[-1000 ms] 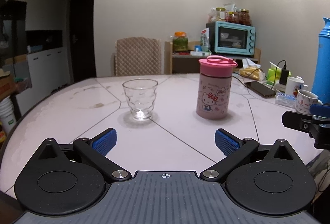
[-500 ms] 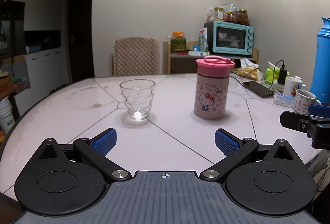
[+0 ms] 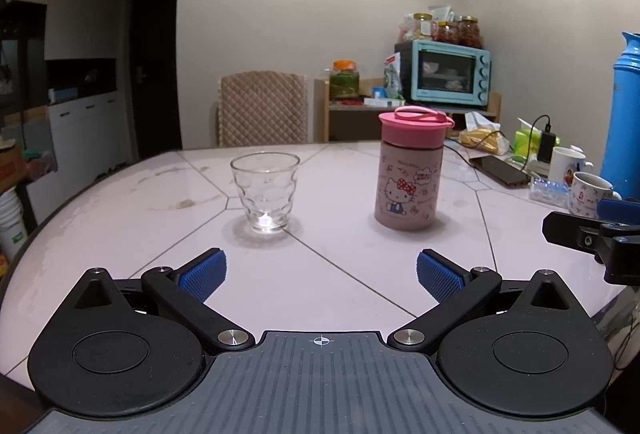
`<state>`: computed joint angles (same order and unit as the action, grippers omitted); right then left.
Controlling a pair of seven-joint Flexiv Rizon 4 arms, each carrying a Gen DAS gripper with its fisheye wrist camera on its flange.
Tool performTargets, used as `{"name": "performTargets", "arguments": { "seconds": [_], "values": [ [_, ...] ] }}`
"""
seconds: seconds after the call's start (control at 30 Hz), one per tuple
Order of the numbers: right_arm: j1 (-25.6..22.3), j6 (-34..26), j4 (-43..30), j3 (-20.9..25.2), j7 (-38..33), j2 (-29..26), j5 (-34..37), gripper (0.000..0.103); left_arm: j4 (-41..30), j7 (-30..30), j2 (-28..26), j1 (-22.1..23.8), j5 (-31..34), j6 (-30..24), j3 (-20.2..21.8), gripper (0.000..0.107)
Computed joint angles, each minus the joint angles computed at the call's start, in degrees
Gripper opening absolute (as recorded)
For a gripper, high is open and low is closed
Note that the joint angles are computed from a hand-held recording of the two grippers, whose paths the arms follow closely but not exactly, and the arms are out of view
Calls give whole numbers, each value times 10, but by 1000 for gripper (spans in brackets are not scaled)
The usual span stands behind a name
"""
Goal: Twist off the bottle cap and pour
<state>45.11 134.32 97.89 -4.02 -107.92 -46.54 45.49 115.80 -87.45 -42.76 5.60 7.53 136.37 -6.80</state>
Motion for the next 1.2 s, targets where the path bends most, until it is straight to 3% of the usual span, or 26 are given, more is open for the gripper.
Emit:
{"name": "performTargets", "arguments": {
  "seconds": [1.2],
  "values": [
    [-16, -28, -25, -26, 6, -12, 0, 103, -80, 23, -38, 4, 18, -68, -32, 103]
  ]
}}
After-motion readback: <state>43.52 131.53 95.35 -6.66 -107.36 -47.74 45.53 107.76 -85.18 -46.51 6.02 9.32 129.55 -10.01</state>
